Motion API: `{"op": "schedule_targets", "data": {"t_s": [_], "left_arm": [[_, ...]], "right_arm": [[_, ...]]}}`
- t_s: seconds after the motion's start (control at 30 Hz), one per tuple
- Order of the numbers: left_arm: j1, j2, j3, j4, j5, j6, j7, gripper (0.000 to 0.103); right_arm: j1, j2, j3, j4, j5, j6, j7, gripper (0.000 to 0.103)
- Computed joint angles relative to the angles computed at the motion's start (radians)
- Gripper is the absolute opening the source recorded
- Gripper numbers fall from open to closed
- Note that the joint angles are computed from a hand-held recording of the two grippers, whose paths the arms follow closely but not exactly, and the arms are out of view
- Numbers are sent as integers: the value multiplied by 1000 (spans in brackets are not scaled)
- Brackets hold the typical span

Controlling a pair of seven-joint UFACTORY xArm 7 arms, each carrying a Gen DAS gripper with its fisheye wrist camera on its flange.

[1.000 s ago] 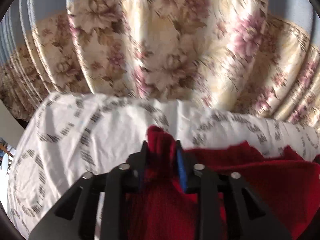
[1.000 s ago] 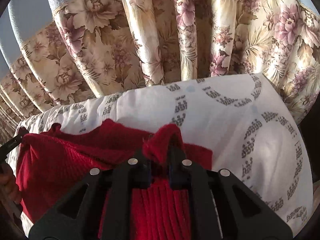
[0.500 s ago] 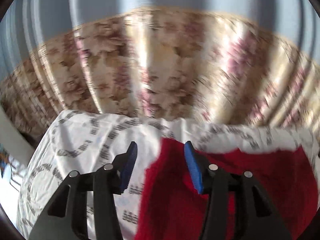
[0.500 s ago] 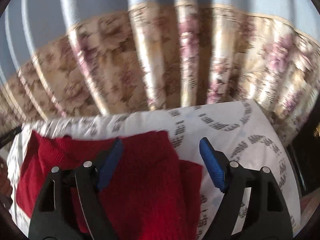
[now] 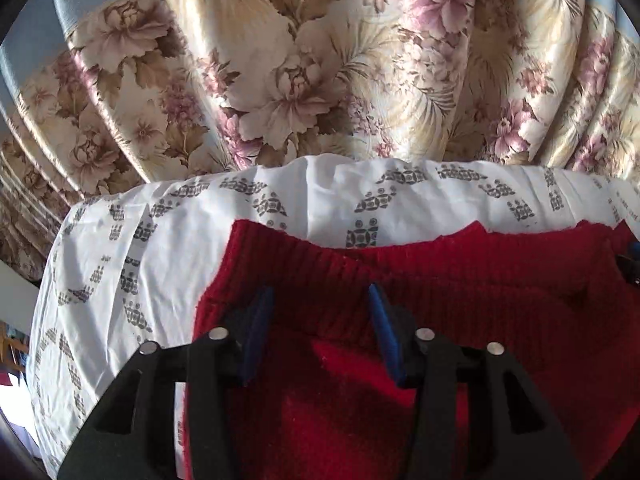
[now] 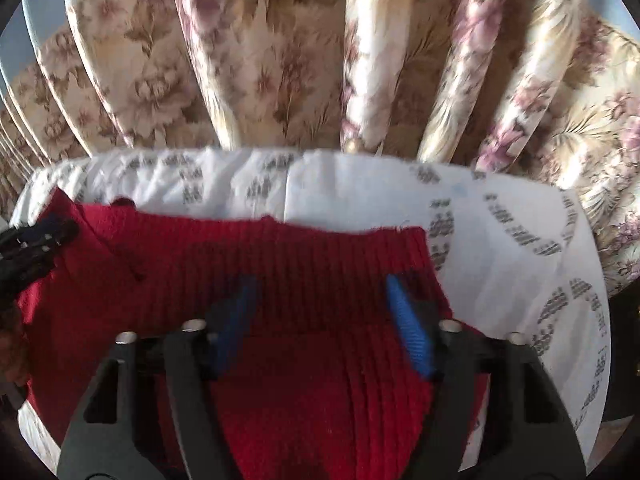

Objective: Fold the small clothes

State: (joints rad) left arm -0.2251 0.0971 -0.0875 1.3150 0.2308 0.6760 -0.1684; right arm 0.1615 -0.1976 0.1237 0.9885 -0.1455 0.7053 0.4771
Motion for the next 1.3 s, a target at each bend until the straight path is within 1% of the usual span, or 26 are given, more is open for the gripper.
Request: {"op": "schedule_targets", "data": {"t_s": [0.03, 0.07, 0.1, 0.2, 0.27, 0.4, 0.43, 0.47, 0.5, 0.53, 0.57, 0.6, 0.63, 0.67, 0.7, 0.77, 0.83, 0.87, 0.9, 0.93, 1.0, 1.03, 1.13, 1.23, 1.27, 1.3], "left_arm": [[0, 0, 0, 0, 1, 1, 0, 16], [1, -2, 3, -1, 2, -2, -11, 7], [7, -7, 4, -5, -20, -14, -9, 4], [22, -38, 15, -29, -25, -70, -57, 3], [30, -54, 21, -42, 23, -106, -121, 3], [41, -37, 19, -15, 29, -99, -140, 3], [41, -21, 19, 3, 31, -80, -145, 3], [41, 1, 18, 28, 25, -45, -136, 4], [32, 27, 20, 58, 54, 0, -149, 6], [24, 35, 24, 65, 84, 16, -168, 6], [21, 44, 27, 73, 96, 32, -172, 6], [22, 42, 28, 69, 87, 39, -163, 10], [28, 32, 27, 62, 63, 39, -146, 11], [35, 14, 26, 44, 36, 27, -126, 25], [42, -6, 26, 29, 13, 16, -110, 45], [52, -79, 26, -26, 2, -27, -87, 67], [64, -173, 22, -107, 35, -79, -80, 70], [72, -216, 17, -141, 51, -87, -84, 78], [76, -275, 17, -193, 33, -92, -57, 84], [81, -310, 14, -224, 20, -97, -44, 86], [87, -398, 17, -315, -22, -127, -14, 97], [86, -445, 19, -366, -47, -139, 1, 100], [89, -524, 13, -462, -93, -161, 30, 101], [72, -559, 28, -525, -165, -186, 59, 101], [59, -566, 38, -535, -194, -178, 77, 101], [55, -572, 41, -545, -216, -176, 85, 101]], "right_arm": [[4, -3, -6, -8, 21, -13, -12, 38], [5, -13, -7, -17, 27, -30, -12, 25], [0, -23, -2, -24, 15, -41, 1, 4], [-34, -78, 16, -59, -56, -103, 93, 4], [-50, -86, 19, -62, -79, -116, 112, 4], [-60, -63, 5, -50, -71, -117, 104, 5], [-57, -43, -1, -39, -53, -107, 94, 6], [-57, -20, 2, -21, -54, -82, 97, 8], [-58, -2, 5, -5, -66, -54, 103, 8], [-54, 22, -1, 14, -55, -25, 93, 12], [-50, 27, -7, 20, -43, -12, 88, 25], [-50, 16, -8, 13, -50, -14, 100, 42], [-53, -17, -9, -9, -65, -35, 119, 50], [-58, -60, -7, -38, -79, -55, 136, 60], [-65, -101, -6, -63, -89, -67, 147, 62], [-78, -210, -3, -126, -95, -79, 151, 64], [-111, -329, 22, -192, -123, -60, 181, 68], [-118, -380, 31, -223, -126, -49, 185, 69], [-120, -436, 35, -260, -124, -36, 181, 72], [-114, -494, 37, -296, -115, -11, 169, 74], [-106, -579, 46, -352, -96, 23, 152, 81], [-102, -620, 56, -379, -85, 43, 154, 82], [-89, -678, 65, -431, -40, 88, 160, 90], [-103, -718, 97, -468, -35, 90, 200, 94], [-96, -728, 95, -481, -23, 87, 208, 97], [-86, -731, 88, -490, -10, 83, 210, 97]]}}
